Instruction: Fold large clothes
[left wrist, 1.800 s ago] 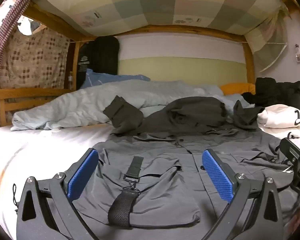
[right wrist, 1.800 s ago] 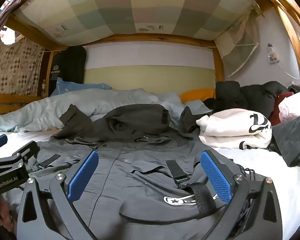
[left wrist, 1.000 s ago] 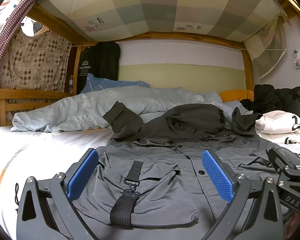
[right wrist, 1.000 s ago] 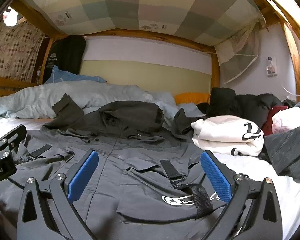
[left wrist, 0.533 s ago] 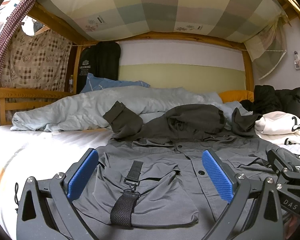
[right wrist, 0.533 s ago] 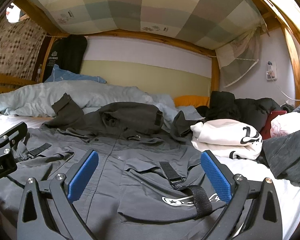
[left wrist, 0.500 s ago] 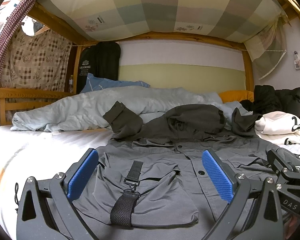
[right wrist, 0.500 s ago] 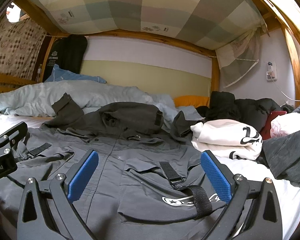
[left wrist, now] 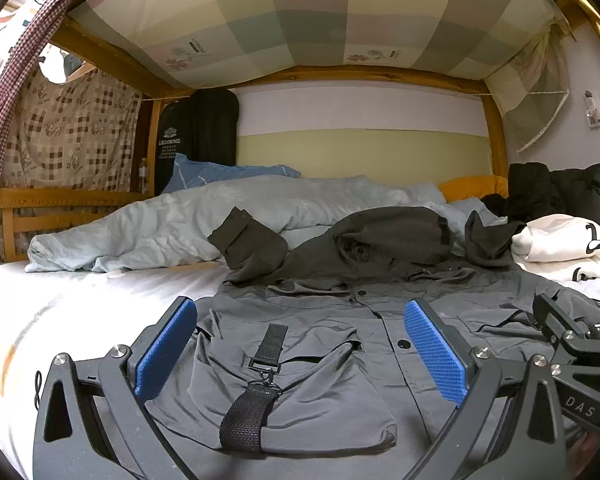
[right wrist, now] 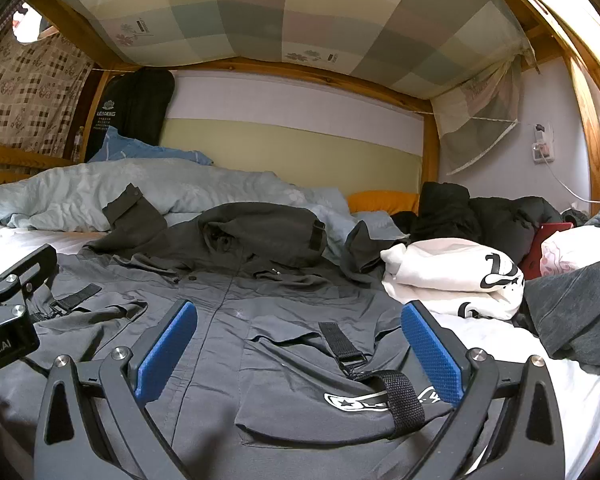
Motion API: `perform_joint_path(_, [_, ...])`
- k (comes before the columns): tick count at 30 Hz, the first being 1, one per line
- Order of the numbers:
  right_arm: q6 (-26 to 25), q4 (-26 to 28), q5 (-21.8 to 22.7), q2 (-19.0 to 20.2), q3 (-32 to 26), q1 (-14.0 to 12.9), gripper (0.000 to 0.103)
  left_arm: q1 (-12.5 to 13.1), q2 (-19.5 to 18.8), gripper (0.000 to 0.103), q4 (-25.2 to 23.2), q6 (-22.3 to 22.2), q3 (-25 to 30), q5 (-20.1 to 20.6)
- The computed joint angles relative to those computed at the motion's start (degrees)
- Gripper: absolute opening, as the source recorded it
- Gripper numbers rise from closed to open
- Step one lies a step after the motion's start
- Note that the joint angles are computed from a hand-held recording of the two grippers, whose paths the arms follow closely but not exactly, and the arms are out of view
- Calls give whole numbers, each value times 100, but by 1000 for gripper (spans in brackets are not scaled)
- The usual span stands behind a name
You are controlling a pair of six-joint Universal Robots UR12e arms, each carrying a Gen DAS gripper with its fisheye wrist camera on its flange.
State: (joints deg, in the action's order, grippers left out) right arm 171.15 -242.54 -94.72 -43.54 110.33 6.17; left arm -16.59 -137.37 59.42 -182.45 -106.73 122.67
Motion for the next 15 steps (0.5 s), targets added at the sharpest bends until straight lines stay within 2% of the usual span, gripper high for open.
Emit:
perform_joint_path(7, [-78,-30,8,-10,-2,-17,103,15,29,103,-60,-170,-37,-53])
perform_joint_path(15, [-4,-5,22,-18,9,-16,103,29,27,103,-13,-94,-55,-49])
